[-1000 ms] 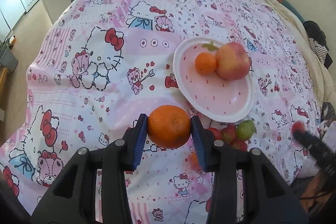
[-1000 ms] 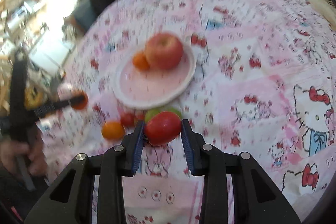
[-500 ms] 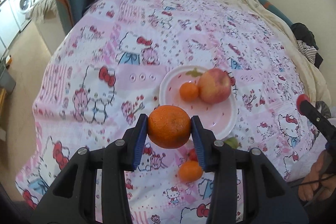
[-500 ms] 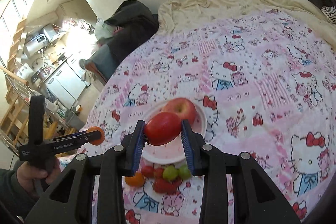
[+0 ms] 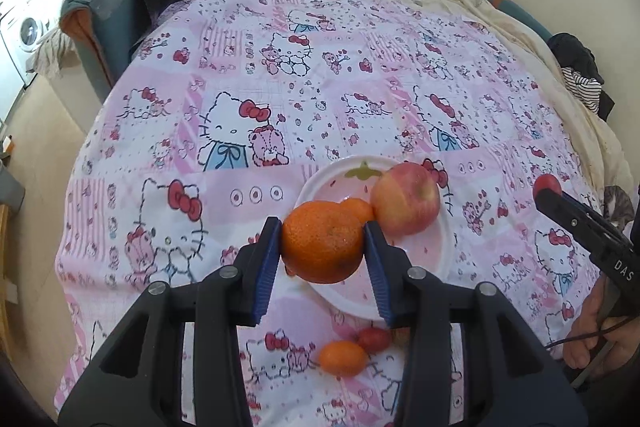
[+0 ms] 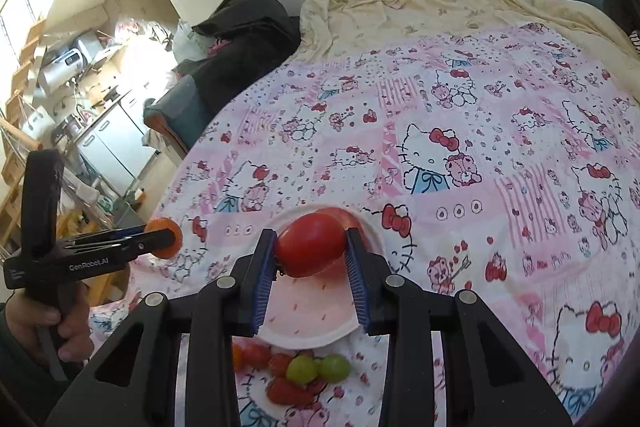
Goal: Organize fruits
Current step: 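Place the mandarin and cherry tomato on the plate beside the apple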
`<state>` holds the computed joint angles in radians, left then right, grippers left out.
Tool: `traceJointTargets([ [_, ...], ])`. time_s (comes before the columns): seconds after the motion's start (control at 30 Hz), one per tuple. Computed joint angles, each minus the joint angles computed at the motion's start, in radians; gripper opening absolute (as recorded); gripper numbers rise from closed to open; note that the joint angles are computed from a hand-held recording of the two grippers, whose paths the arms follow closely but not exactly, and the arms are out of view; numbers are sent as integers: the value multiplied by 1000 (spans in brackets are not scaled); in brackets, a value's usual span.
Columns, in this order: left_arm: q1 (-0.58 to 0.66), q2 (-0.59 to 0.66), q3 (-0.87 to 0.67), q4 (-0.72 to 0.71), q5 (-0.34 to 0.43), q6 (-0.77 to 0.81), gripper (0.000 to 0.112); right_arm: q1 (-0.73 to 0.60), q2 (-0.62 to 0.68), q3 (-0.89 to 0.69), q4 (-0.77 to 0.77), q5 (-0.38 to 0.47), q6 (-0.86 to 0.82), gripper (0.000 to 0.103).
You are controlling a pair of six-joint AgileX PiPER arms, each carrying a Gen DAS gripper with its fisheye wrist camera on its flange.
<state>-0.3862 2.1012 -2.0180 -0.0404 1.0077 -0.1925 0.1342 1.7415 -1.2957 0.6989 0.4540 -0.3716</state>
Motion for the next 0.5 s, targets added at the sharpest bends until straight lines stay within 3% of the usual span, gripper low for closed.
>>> traceJointTargets([
  [0.37, 4, 252, -290, -29, 96, 30, 37, 5, 225, -233, -193, 145, 145, 36],
  [0.5, 16, 371, -466, -38, 186, 22, 37, 7, 284, -288, -215, 197, 162, 36],
])
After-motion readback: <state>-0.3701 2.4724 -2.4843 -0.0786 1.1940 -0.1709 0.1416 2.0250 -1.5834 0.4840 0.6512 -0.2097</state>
